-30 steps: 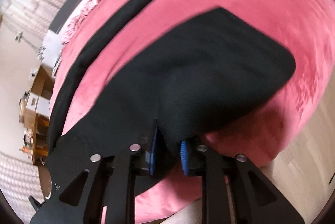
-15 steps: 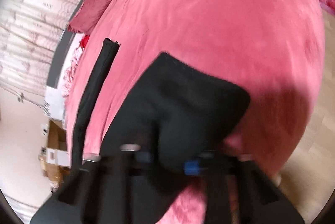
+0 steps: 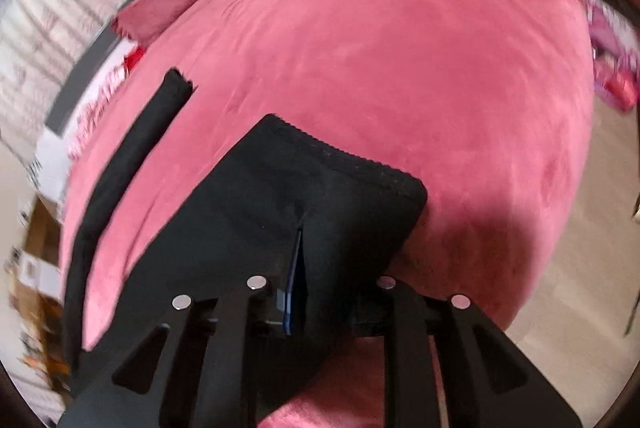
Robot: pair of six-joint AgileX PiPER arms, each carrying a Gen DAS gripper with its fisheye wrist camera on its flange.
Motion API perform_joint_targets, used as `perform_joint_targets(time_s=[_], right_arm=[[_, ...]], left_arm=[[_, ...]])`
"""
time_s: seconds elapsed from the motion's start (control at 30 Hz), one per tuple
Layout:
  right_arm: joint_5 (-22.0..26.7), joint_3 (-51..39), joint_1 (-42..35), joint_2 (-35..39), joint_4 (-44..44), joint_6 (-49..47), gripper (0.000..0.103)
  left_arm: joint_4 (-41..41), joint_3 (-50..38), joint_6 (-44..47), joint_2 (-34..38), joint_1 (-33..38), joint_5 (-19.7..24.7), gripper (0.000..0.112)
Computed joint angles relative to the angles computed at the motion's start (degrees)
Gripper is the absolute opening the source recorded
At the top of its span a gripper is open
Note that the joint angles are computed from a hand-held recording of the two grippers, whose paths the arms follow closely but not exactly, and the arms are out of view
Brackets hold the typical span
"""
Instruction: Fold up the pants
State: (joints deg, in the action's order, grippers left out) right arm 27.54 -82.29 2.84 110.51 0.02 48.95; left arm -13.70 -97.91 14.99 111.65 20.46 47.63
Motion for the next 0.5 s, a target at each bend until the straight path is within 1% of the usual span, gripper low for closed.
perform_joint_targets(time_s=[0.03, 0.07, 0.1, 0.13, 0.17, 0.2, 0.23, 0.27, 0.3, 0.33, 0.37, 0.43, 0.5], right_arm=[[2.1, -0.7, 0.7, -0.2, -4.2, 4.4, 0.026], [5.3, -2.5, 1.9, 0.1, -9.8, 10.1, 0.030], [10.1, -5.0, 3.6, 0.4, -15.5, 15.8, 0.045], [15.9, -7.1, 5.5, 0.4, -21.2, 21.5, 0.063], [20.6, -9.2, 8.0, 0.7, -26.9, 27.3, 0.065], [23.0, -10.6, 11.0, 0.8, -32.2, 31.3, 0.065], [24.5, -13.2, 13.9, 2.2, -35.7, 33.1, 0.067], [25.9, -15.1, 15.8, 3.2, -37.7, 32.7, 0.068], [27.4, -18.5, 18.8, 4.9, -40.7, 31.3, 0.072], [27.4, -21.9, 20.3, 6.9, -41.5, 29.2, 0.078], [26.2, -25.2, 21.9, 8.8, -41.2, 25.6, 0.080], [25.8, -35.5, 23.9, 14.9, -36.8, 16.4, 0.081], [26.4, -46.9, 26.1, 22.0, -31.9, 7.2, 0.081]], left_arm=[[-0.4, 0.6, 0.7, -0.2, 0.3, -0.5, 0.076], [-1.7, 1.7, 1.6, -0.8, 0.9, -0.8, 0.078], [-4.0, 1.7, 2.6, -0.8, 1.6, -0.4, 0.083], [-5.4, 2.0, 3.4, -0.9, 2.0, -0.3, 0.089], [-6.1, 2.4, 3.9, -1.1, 2.1, -0.5, 0.090], [-5.7, 2.2, 3.8, -1.1, 1.9, -0.5, 0.093], [-4.2, 3.1, 3.2, -1.4, 0.8, -1.7, 0.096], [-3.0, 3.6, 2.9, -1.7, 0.2, -2.3, 0.098], [-1.5, 4.5, 2.6, -2.1, -0.5, -3.2, 0.099], [-0.5, 5.6, 2.1, -2.8, -1.0, -4.1, 0.099], [-0.1, 5.8, 2.0, -2.8, -1.2, -4.6, 0.099], [-0.8, 5.5, 2.1, -2.7, -0.9, -4.2, 0.099], [-1.7, 4.8, 2.0, -2.6, -0.4, -3.3, 0.099]])
